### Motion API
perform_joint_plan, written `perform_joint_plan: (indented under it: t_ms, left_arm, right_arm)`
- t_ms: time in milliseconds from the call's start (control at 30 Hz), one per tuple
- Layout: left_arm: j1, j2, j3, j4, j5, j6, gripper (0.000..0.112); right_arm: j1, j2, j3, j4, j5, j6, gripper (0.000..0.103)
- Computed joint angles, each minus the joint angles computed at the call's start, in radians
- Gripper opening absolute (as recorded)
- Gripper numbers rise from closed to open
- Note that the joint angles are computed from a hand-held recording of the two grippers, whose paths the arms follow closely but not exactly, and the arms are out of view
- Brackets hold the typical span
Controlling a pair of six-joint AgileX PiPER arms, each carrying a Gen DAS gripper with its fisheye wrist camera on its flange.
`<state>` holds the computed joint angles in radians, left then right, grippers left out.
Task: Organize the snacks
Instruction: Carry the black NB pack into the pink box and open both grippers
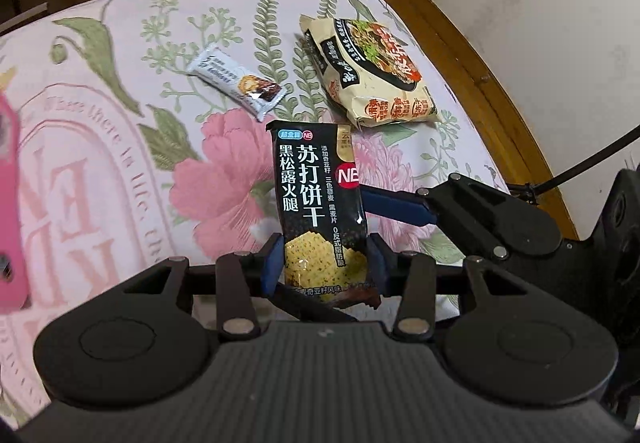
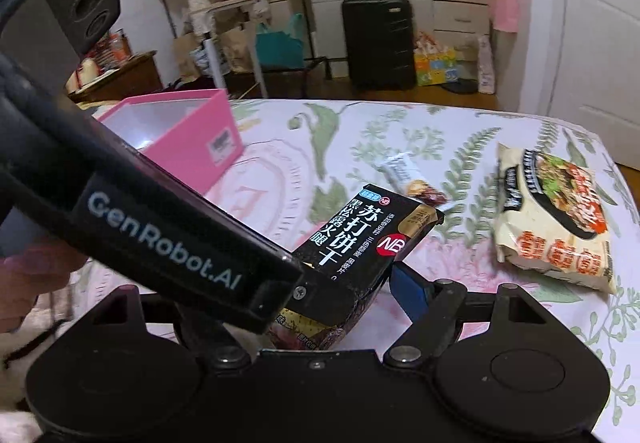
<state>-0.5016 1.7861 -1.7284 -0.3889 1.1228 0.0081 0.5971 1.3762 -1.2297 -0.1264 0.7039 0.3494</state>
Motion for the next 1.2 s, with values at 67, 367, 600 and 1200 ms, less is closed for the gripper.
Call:
perform_joint_plan:
  t_ms: [67,367,600,1200]
  left_arm:
    - [0.021,-0.048,0.046,-0.011,0.005,0.006,0.044]
    - [0.119,-0.266,0.202,0.032,-0.002,-0.085,0.044]
    - [0.282,-0.392,0.265,0.051,0.025,-0.044,0.045]
    - [0.696,-0.299,0.208,-0.059,0.04,0.167,0.046]
  right_arm:
    - [0.012,0.015,-0.054,0.041,0.049,-0.045,0.082]
    - [0.147,0.106,-0.236,0.033,0.11,-0.058,0.083]
    - [0.201,0.259,-0.439,0.134,0.104,-0.174,0.084]
    - [0.158,0.718,-0.986,0.486,0.119,-0.548,0.084]
